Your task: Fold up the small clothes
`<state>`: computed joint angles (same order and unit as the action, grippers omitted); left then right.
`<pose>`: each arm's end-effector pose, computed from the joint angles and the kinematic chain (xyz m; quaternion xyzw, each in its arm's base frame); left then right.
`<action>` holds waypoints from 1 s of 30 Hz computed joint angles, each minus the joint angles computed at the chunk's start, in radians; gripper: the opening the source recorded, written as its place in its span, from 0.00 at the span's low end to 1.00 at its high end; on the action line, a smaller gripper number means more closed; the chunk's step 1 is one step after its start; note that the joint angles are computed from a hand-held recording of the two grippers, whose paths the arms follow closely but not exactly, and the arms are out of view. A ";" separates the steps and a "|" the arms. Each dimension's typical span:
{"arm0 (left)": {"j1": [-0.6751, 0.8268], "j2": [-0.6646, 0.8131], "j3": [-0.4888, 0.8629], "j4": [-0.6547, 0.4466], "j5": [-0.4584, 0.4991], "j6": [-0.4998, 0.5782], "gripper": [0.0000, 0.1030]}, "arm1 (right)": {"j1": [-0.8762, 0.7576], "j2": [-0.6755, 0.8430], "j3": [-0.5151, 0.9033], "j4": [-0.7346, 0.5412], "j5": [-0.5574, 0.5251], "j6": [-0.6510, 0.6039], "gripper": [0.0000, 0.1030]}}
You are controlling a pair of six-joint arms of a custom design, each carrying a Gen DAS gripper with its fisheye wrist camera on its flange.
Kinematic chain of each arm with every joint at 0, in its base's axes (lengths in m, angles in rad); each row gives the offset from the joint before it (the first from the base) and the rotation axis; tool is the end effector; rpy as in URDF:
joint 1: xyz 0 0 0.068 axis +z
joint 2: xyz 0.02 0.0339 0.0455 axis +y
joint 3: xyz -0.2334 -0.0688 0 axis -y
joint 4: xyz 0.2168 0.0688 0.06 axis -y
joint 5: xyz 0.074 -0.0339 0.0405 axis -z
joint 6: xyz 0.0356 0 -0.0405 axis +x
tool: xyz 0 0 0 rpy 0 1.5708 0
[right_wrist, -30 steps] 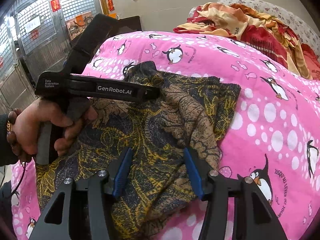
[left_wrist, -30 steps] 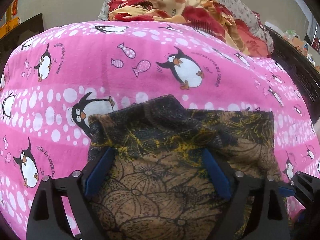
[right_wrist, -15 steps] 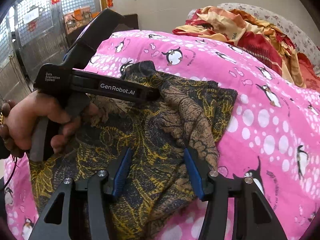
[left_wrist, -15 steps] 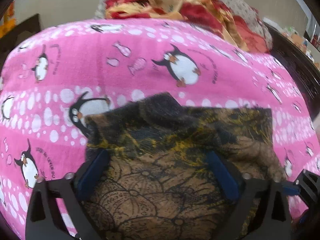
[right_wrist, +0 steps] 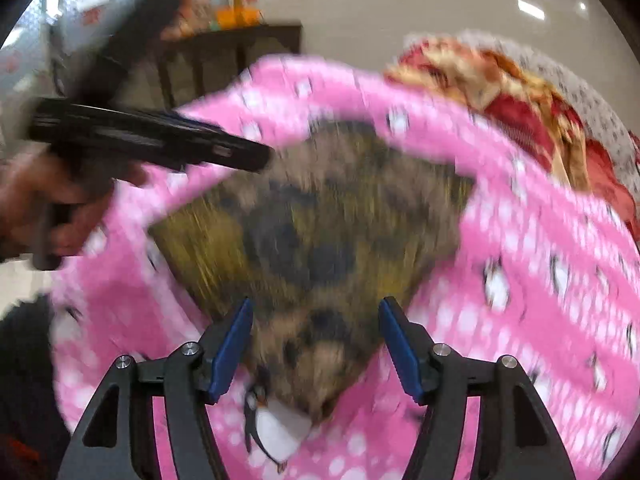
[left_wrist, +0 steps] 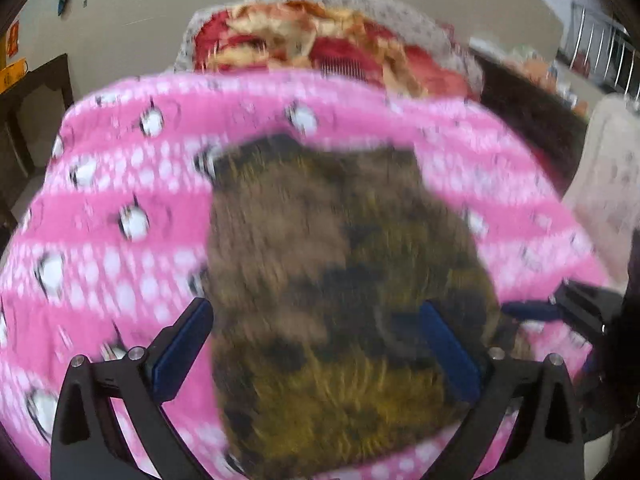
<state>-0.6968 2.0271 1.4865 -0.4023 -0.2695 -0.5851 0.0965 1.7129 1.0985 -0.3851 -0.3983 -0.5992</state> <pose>0.3153 -0.2515 0.1752 0.0112 0.9433 -0.0806 0.3217 0.3197 0.0448 0.1787 -0.3730 0.8652 0.1152 0.3147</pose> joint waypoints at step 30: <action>-0.200 0.096 0.010 -0.131 -0.271 -0.288 1.00 | -0.156 -0.478 -0.413 -0.153 0.121 0.321 0.94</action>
<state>-0.8969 2.1232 1.4969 -0.5329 -0.5407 -0.8727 -0.0596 1.2351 0.6852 -0.5379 -0.2776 -0.2787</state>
